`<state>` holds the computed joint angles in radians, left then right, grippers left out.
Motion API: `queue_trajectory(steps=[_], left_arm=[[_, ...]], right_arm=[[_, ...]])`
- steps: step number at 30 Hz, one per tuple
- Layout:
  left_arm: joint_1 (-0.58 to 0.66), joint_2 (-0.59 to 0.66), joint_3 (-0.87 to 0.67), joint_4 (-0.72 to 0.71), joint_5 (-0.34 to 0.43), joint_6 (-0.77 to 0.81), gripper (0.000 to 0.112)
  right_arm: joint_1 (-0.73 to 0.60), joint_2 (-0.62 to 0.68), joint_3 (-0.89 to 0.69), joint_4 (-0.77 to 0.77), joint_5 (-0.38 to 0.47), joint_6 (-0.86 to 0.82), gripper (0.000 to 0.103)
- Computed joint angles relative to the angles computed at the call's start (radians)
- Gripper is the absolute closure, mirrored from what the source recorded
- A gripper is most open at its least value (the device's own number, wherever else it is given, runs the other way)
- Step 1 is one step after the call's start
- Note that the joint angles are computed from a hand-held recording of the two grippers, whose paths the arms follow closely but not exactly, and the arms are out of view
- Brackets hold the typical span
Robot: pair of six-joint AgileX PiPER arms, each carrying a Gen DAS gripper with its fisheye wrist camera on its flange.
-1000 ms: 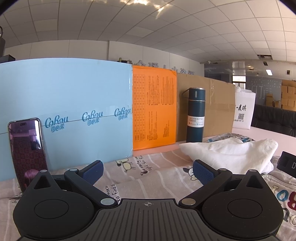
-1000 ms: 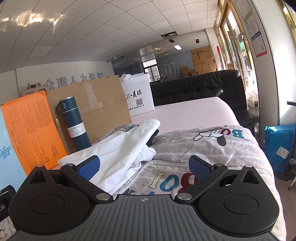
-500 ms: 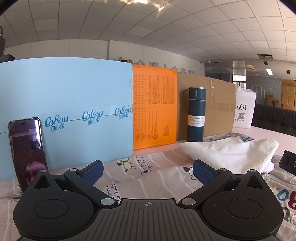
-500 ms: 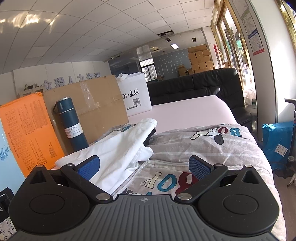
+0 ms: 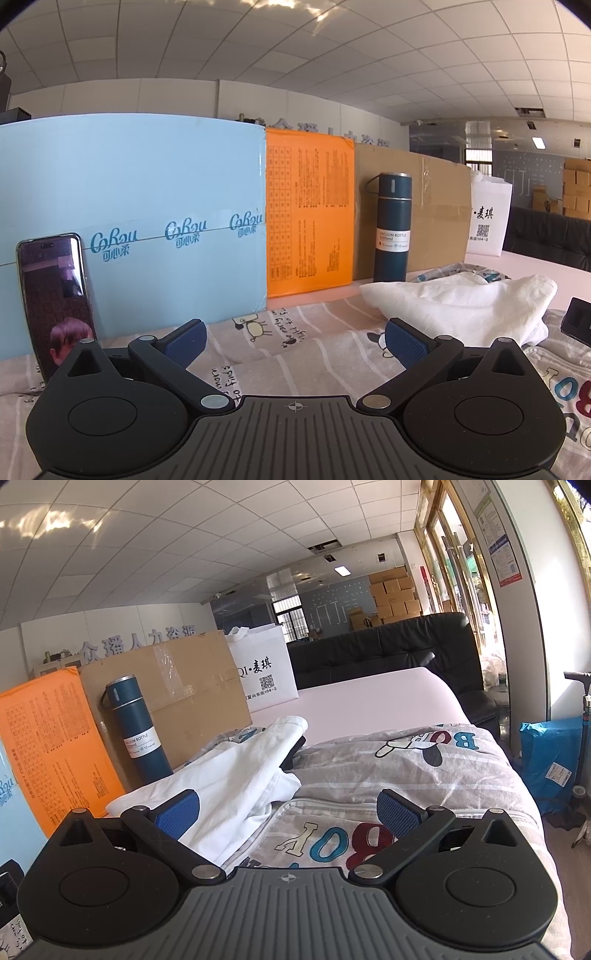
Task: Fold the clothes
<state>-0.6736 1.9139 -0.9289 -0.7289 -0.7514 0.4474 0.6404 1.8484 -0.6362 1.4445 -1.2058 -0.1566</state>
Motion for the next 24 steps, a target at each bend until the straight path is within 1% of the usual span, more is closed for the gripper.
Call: queue_trajectory(steps=[9, 16, 24], left_arm=[[0.001, -0.003, 0.002, 0.006, 0.008, 0.001, 0.009], [0.01, -0.006, 0.006, 0.033, 0.018, -0.031, 0.009], [0.007, -0.008, 0.004, 0.016, 0.018, -0.017, 0.009]], right_arm=[[-0.005, -0.004, 0.0, 0.003, 0.01, -0.002, 0.0], [-0.007, -0.003, -0.002, 0.002, 0.017, -0.009, 0.0], [-0.01, -0.002, -0.008, 0.007, 0.022, -0.026, 0.0]])
